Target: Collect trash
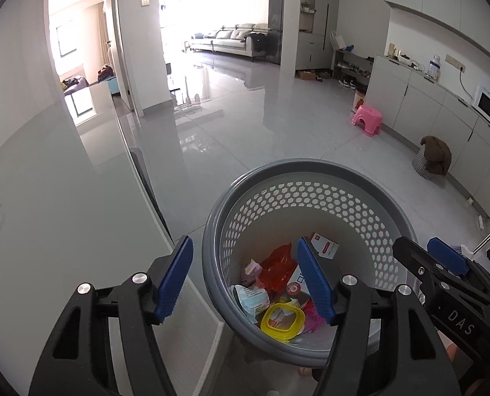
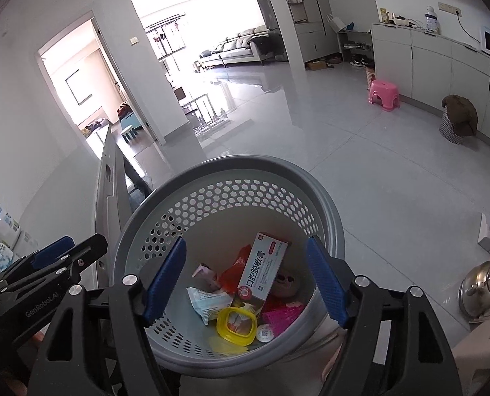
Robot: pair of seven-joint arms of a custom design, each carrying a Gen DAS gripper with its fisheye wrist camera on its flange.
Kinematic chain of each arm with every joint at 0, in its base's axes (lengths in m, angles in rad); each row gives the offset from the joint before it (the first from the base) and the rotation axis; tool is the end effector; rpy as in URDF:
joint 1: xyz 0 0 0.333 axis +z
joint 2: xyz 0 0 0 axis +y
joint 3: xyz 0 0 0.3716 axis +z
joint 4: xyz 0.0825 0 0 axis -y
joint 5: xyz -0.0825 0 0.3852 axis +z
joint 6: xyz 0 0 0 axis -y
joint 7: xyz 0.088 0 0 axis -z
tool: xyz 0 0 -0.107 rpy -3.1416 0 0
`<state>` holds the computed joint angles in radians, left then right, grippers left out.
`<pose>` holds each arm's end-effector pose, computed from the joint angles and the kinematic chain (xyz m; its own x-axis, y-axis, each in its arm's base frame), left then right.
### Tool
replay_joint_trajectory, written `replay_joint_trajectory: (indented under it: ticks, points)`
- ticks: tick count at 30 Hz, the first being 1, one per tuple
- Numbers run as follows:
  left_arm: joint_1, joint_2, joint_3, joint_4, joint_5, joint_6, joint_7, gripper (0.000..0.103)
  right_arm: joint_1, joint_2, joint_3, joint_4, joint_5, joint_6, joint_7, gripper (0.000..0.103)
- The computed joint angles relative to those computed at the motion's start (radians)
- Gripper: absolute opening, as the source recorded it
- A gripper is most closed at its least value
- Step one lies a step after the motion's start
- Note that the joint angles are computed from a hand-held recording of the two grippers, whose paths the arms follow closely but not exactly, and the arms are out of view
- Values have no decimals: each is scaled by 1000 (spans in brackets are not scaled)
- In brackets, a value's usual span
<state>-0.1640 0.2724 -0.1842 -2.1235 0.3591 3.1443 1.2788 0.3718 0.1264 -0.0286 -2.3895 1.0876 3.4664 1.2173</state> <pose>0.5886 -0.2375 0.4236 -0.3813 -0.9245 0.0041 -0.6750 0.2754 -0.6845 0.5136 0.0734 0.4003 -0.3337 -0.8919 -0.3051 -0.5943 0.4503 -0.6664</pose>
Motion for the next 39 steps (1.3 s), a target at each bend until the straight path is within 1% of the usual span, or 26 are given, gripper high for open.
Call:
replay_joint_trajectory:
  ticks: [2,4,7,9,12,15,16,19,21,22,24,26,28,30,34,35,39]
  points:
    - [6,-1,-7,3,-4,-4,3,64,3,-5,-1,-2,8,2,-9,72]
    - [-11,-8,14,-5,4,2,-15,64,3,-7,2,-4,14,7,-13,72]
    - [10,-17,-4,-13,-6,3,-9,64,4,-13,10,-10,25,14,-18,72]
    - [6,-24,3,-22,-3,11,-14,68,-2,-14,17,-16,18,20,-11,72]
    - [-21,-41,41,-39,17,26,-40,74,3,-20,22,-16,47,28,-38,72]
    - [-17,-55,43,-50,24,31,-50,77,2,-25,30,-13,78,29,-67,72]
    - [-14,-58,41,-52,25,32,-51,78,9,-28,28,-6,114,28,-103,72]
    - [-41,-75,78,-68,50,47,-81,83,14,-30,39,7,192,38,-180,72]
    - [-39,-85,80,-78,58,55,-89,86,11,-32,51,14,228,49,-214,72]
    - [-47,-91,90,-82,66,58,-97,87,9,-34,58,14,241,56,-226,74]
    - [-81,-101,131,-88,97,65,-127,90,2,-40,68,20,270,63,-255,75]
    - [-117,-110,175,-95,133,75,-161,90,-5,-45,79,18,277,68,-263,76]
    - [-119,-118,181,-101,152,80,-176,90,-9,-49,86,22,297,73,-285,76]
    - [-139,-123,205,-104,180,85,-200,91,-12,-52,94,20,299,79,-288,76]
    - [-238,-130,325,-109,279,103,-300,94,-13,-56,106,19,304,97,-294,78]
    - [-232,-129,320,-105,285,102,-305,94,-13,-57,109,17,301,102,-292,78]
    - [-248,-133,350,-103,352,101,-369,95,-12,-63,114,14,305,110,-295,78]
